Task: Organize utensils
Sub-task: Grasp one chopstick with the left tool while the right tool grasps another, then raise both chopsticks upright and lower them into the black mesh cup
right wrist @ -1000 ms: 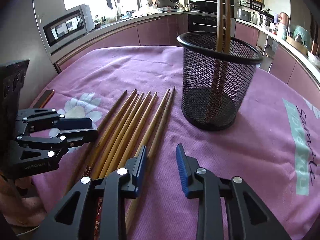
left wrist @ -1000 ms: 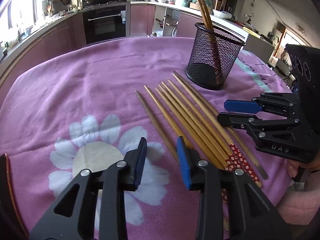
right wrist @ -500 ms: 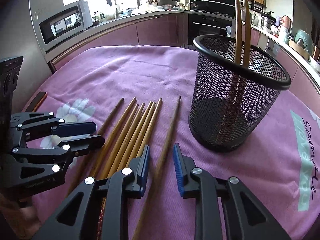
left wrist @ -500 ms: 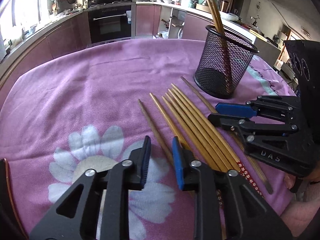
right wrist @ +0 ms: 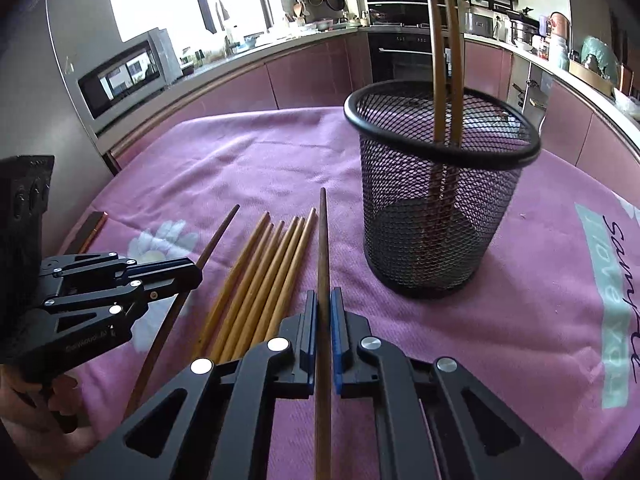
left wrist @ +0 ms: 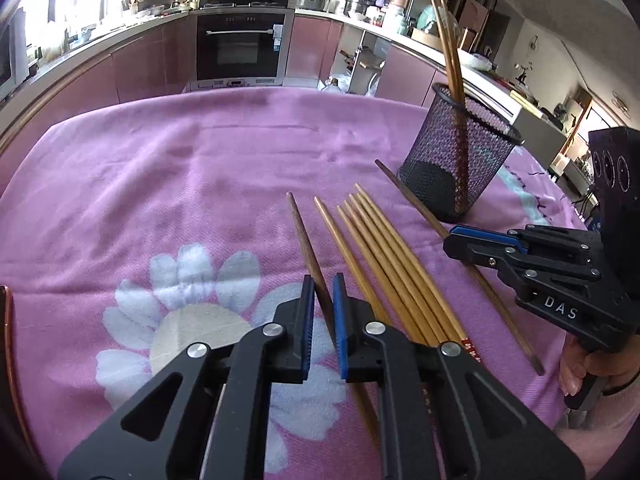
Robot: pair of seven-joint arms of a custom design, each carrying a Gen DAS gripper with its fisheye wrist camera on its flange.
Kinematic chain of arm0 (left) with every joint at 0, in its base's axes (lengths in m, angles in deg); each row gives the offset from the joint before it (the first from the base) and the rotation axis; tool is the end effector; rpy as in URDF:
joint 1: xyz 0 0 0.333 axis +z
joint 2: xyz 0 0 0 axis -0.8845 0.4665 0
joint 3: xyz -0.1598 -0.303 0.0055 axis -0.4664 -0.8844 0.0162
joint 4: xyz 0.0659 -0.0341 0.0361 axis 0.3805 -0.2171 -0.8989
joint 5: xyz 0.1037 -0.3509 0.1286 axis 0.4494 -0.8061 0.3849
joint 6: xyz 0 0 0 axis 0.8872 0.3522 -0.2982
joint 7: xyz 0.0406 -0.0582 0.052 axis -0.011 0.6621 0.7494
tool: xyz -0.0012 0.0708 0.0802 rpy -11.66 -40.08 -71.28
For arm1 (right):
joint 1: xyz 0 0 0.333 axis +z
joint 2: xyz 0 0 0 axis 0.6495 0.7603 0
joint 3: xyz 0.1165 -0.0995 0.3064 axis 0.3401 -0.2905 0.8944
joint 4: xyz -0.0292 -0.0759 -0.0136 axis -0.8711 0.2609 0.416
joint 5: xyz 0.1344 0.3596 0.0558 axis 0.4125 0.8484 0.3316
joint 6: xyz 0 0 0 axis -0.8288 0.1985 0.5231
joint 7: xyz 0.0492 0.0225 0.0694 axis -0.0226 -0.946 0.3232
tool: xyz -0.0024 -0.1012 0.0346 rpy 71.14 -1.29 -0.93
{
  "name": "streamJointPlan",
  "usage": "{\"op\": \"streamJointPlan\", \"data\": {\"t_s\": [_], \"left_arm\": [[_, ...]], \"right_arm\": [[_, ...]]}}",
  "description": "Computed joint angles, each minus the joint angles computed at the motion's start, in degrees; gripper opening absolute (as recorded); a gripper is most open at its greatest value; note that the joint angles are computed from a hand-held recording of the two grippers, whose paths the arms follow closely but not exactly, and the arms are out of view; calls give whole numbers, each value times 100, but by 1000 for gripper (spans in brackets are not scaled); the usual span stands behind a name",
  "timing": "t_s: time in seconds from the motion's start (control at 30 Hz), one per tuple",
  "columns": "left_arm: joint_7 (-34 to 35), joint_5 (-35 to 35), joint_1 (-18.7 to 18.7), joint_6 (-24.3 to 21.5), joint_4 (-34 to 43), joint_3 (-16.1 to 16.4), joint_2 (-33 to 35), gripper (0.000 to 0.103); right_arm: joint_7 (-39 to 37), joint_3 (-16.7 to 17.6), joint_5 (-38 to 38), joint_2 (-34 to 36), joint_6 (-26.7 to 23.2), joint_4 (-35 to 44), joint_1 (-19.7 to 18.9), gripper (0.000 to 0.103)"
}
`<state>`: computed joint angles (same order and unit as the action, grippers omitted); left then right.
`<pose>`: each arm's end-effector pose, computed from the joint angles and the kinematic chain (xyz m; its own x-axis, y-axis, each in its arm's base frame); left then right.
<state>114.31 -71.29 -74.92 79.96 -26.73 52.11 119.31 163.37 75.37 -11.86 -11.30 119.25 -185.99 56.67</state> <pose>0.7026 -0.2748 0.4705 -0.4283 -0.8840 0.1872 -0.7363 0.2214 -0.6394 0.6186 0.2600 0.4903 0.1964 -0.9638 -0.1802 -0.7601 -0.0335 -0.6490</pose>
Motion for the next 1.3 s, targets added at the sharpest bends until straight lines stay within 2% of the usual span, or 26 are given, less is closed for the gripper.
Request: {"op": "streamJointPlan", "data": {"t_s": [0.13, 0.3, 0.6, 0.77, 0.97, 1.17, 1.3], "left_arm": [[369, -351, 257, 77, -161, -278, -155, 8], [858, -894, 460, 131, -282, -543, -339, 7], [2323, -2516, 899, -77, -279, -1097, -649, 7], [3069, -3356, 941, -98, -257, -1154, -824, 7], [3723, -4140, 880, -93, -129, -1093, -968, 7], [3725, -4221, 673, -62, 286, -963, -834, 7], [3742, -4149, 592, 27, 623, -999, -663, 7]], "right_arm": [[-369, 238, 381, -170, 270, -226, -192, 5], [-1324, 712, 1431, -447, 608, -522, -547, 5], [-2891, 1039, 3263, -841, 1184, -755, -728, 5], [-3807, 1054, 4301, -986, 1391, -757, -691, 5], [-4660, 906, 5198, -1095, 1603, -691, -509, 5], [-4895, 676, 5325, -1123, 1729, -573, -324, 5], [-4718, 584, 4992, -1118, 1858, -499, -289, 5]]}}
